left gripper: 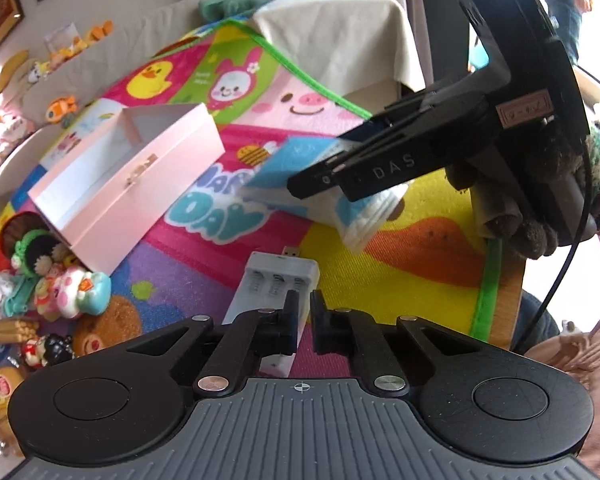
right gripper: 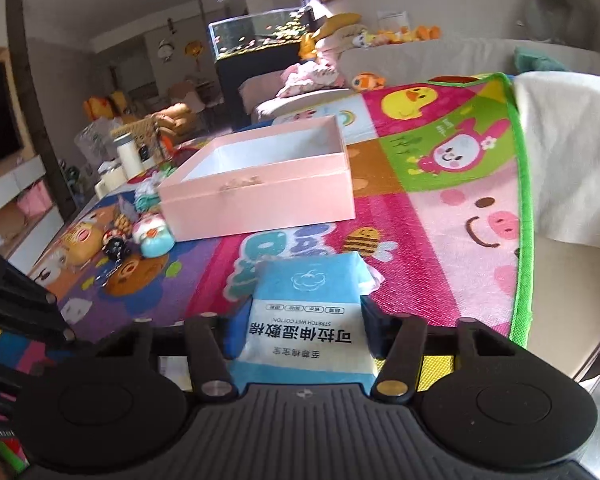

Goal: Organize objects

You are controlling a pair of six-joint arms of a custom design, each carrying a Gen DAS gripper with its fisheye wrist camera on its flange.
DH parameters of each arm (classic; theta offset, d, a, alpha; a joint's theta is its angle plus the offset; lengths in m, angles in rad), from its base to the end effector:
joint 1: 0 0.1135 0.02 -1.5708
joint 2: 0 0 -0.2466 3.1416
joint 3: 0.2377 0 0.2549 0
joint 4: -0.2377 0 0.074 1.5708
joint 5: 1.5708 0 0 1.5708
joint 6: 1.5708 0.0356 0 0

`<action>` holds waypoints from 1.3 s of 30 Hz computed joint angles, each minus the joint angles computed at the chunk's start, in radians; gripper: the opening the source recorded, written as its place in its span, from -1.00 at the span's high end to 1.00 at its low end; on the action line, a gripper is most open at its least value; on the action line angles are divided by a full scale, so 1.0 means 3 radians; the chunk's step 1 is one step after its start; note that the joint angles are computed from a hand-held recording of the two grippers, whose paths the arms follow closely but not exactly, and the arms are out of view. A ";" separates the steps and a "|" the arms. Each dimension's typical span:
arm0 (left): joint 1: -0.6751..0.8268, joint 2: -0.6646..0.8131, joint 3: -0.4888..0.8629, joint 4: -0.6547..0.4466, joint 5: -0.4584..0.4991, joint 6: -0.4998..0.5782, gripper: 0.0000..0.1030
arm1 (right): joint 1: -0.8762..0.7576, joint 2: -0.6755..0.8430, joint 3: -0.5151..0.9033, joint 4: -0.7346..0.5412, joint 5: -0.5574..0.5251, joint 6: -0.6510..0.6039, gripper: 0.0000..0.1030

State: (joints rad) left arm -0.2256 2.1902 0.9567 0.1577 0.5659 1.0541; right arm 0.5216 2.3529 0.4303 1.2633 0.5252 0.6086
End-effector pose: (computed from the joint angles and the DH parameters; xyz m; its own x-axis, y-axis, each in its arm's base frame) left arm 0.3380 -0.0972 0.0088 -0.0437 0.7630 -0.6449 0.9616 0.2071 0.1799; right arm 0.2236 0.1079 -0.0290 -0.4858 0.2914 -0.8241 0.2319 0.9520 0.1999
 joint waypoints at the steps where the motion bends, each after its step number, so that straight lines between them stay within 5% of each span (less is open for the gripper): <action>1: 0.0025 -0.0034 -0.0016 -0.0001 0.0028 -0.0017 0.85 | 0.0015 -0.0032 -0.0022 0.0007 0.0004 -0.0018 -0.04; 6: 0.0152 -0.0114 0.0004 -0.0065 0.0114 -0.0124 0.82 | 0.0110 -0.0141 -0.0143 0.0148 0.0138 -0.0125 -0.03; 12: 0.0270 0.0097 0.0226 0.0349 -0.0281 -0.0923 0.78 | 0.0039 -0.0034 -0.0038 -0.0024 0.0103 0.0001 -0.03; 17: 0.0325 0.0417 0.0885 -0.0134 -0.0144 -0.1624 0.70 | -0.0007 -0.0155 0.0140 -0.0232 0.0014 -0.0112 -0.03; 20: 0.0313 0.0542 0.1024 -0.0088 -0.0260 -0.1873 0.69 | -0.0066 -0.0216 0.0371 -0.0373 -0.0109 -0.0242 -0.02; 26: 0.0268 0.0644 0.1000 -0.0108 -0.0640 -0.1341 0.71 | -0.0036 -0.0163 0.0715 -0.0709 -0.0082 -0.0448 -0.03; 30: 0.0145 0.0592 0.1050 -0.0295 -0.0740 -0.1127 0.85 | -0.0067 -0.0164 0.0518 -0.0545 -0.0105 -0.0351 -0.26; 39: 0.0075 0.0967 0.1737 -0.0787 -0.0391 -0.1388 0.73 | -0.0126 0.0036 0.0150 0.0071 -0.0086 -0.0143 -0.58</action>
State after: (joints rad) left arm -0.2031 2.4803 1.4777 -0.0785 0.4487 0.6377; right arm 0.4837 2.3638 0.4753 1.2846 0.4995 0.5658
